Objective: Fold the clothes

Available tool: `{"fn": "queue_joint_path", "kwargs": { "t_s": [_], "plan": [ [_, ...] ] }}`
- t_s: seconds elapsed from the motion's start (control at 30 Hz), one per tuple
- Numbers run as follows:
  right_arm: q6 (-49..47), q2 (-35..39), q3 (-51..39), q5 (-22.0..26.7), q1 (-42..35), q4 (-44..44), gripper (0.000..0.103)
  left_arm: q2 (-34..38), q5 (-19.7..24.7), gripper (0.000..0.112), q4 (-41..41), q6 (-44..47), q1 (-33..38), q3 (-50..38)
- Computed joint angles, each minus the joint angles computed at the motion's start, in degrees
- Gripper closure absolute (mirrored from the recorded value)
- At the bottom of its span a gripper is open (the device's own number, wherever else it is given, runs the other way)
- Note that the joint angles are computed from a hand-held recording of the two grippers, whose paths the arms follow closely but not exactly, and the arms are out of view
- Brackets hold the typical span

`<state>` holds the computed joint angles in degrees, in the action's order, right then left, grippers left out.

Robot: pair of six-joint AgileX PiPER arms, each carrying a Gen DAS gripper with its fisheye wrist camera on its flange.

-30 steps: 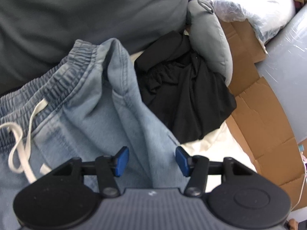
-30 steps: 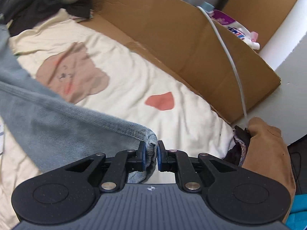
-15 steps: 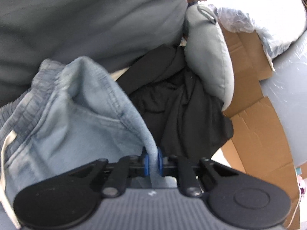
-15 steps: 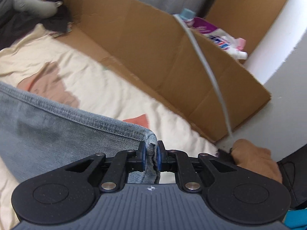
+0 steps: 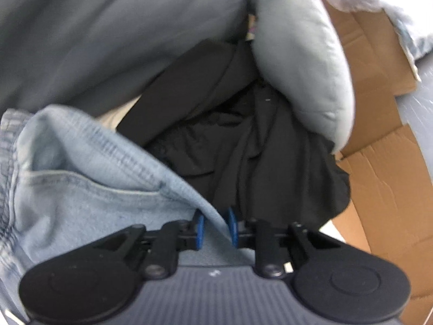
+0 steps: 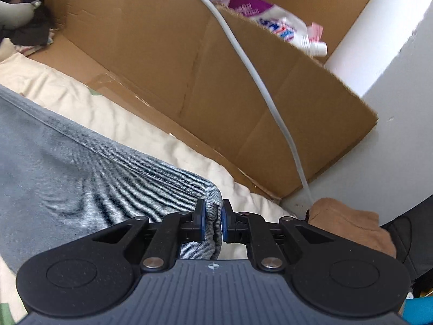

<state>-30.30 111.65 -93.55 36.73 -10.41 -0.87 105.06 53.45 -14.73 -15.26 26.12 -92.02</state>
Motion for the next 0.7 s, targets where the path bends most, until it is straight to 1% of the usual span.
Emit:
{"fn": "queue_joint_path", "kwargs": {
  "t_s": [0.13, 0.2, 0.23, 0.3, 0.33, 0.37, 0.53, 0.63, 0.7],
  "plan": [
    [0.76, 1.77, -0.54, -1.99, 0.32, -1.19, 0.093, -2.3, 2.12, 0.091, -0.62, 5.85, 0.61, 0.67],
    [1.8, 2.7, -1.71, -2.06, 0.57, -2.07, 0.093, -3.72, 2.22, 0.091, -0.97, 8.59, 0.85, 1.79],
    [2.35, 3.17, -2.33, -2.05, 0.71, -2.55, 0.093, -4.49, 1.96, 0.088, -1.29, 9.6, 1.06, 2.49],
    [3.51, 4.09, -3.51, -1.94, 1.07, -3.8, 0.093, -6.19, 0.76, 0.074, -2.17, 11.47, 1.62, 4.21],
    [3.58, 4.59, -4.27, -1.49, 1.2, -3.87, 0.093, -7.24, -0.69, 0.061, -2.93, 12.24, 2.06, 5.47],
    [3.91, 5.12, -5.0, -1.3, 1.48, -4.48, 0.093, -7.77, -1.34, 0.055, -2.95, 13.45, 2.01, 6.07],
    [6.17, 8.34, -9.24, -0.51, 2.91, -8.25, 0.093, -8.49, -1.57, 0.056, -0.16, 20.82, -0.06, 6.53],
    [7.45, 10.97, -12.87, 0.19, 3.86, -11.21, 0.093, -7.65, -2.68, 0.062, 6.25, 19.73, -2.99, 7.76],
    [9.21, 13.0, -15.93, 1.44, 4.81, -13.9, 0.093, -6.95, -5.06, 0.062, 9.9, 18.03, -4.61, 9.04]
  ]
}}
